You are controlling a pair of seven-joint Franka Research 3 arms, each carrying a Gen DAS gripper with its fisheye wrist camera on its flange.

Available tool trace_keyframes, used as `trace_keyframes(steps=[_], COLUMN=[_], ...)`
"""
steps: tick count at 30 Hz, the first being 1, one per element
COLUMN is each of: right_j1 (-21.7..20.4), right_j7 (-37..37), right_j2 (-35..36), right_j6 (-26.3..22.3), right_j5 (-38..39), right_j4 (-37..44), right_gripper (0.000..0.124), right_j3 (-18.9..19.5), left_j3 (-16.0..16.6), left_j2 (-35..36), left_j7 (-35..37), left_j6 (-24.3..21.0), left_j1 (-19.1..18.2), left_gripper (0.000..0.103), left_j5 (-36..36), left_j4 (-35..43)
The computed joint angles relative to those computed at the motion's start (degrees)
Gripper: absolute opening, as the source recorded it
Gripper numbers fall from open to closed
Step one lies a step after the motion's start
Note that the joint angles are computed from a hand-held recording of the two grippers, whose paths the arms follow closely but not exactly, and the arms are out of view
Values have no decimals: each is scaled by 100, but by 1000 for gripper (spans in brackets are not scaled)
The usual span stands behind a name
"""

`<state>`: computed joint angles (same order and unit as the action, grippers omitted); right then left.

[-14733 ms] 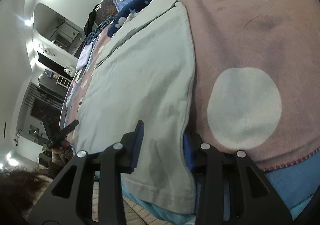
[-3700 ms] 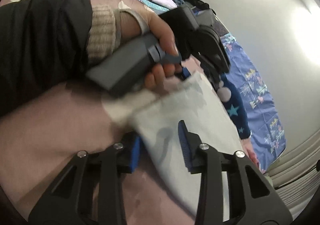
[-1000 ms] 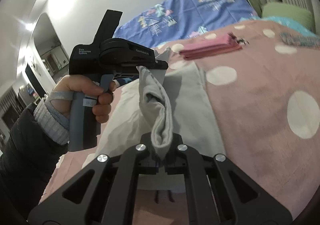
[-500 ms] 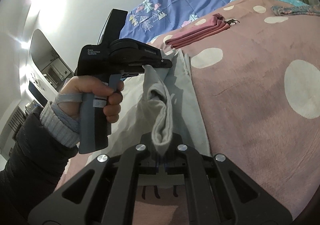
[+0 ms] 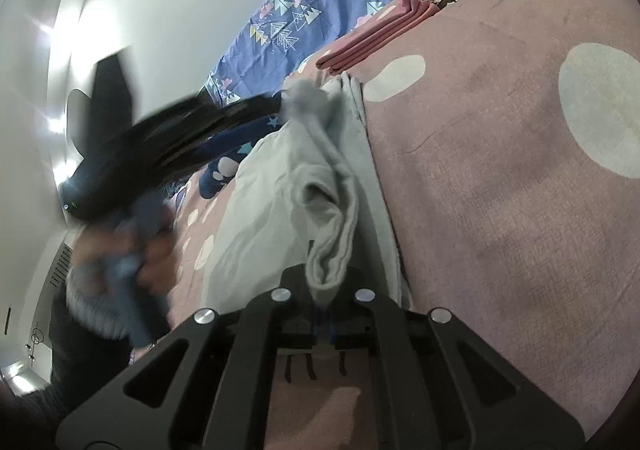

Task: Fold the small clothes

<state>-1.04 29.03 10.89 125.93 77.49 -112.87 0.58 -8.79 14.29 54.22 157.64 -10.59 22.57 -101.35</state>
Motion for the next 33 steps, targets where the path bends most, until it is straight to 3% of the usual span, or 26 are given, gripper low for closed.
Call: trace_keyframes(steps=[5, 9, 12, 14, 18, 21, 26, 30, 33], right_j1=[-29, -46, -76, -97, -176, -187, -100, -84, -44], right_j7=[99, 235, 440, 609, 748, 686, 746, 912, 917], right_j2=[56, 93, 186, 206, 184, 75, 38, 139, 147], right_j6=[-109, -164, -280, -350, -607, -675, -435, -301, -80], right_j5=[6, -28, -62, -103, -26, 53, -86, -408, -536], right_j4=[44, 95, 220, 281, 386, 358, 338, 299, 209], right_gripper=[3, 3, 3, 3, 3, 3, 3, 3, 4], right_j3=[-3, 3, 10, 18, 32, 23, -22, -43, -11], left_j3=[28, -309, -384, -402, -571, -618, -743, -489, -505], left_j2=[-1513, -2318, -2581, -2614, -2591, -2606, -2464, -2816, -2861], left_j7=[-563, -1095, -889, -940, -1763, -2220, -2733, -2814, -2803], left_j6=[393, 86, 33, 99, 146, 436, -557, -149, -27], left_j1=[78, 202, 76, 107, 389, 515, 516, 452, 507], left_gripper=[63, 63, 63, 63, 63, 63, 64, 65, 64], left_j5=[491, 1106, 923, 820, 1329, 1660, 2207, 2041, 2026], left_j4=[-1992, -3043, -3585, -3745, -3720, -3708, -3455, -3894, -3991])
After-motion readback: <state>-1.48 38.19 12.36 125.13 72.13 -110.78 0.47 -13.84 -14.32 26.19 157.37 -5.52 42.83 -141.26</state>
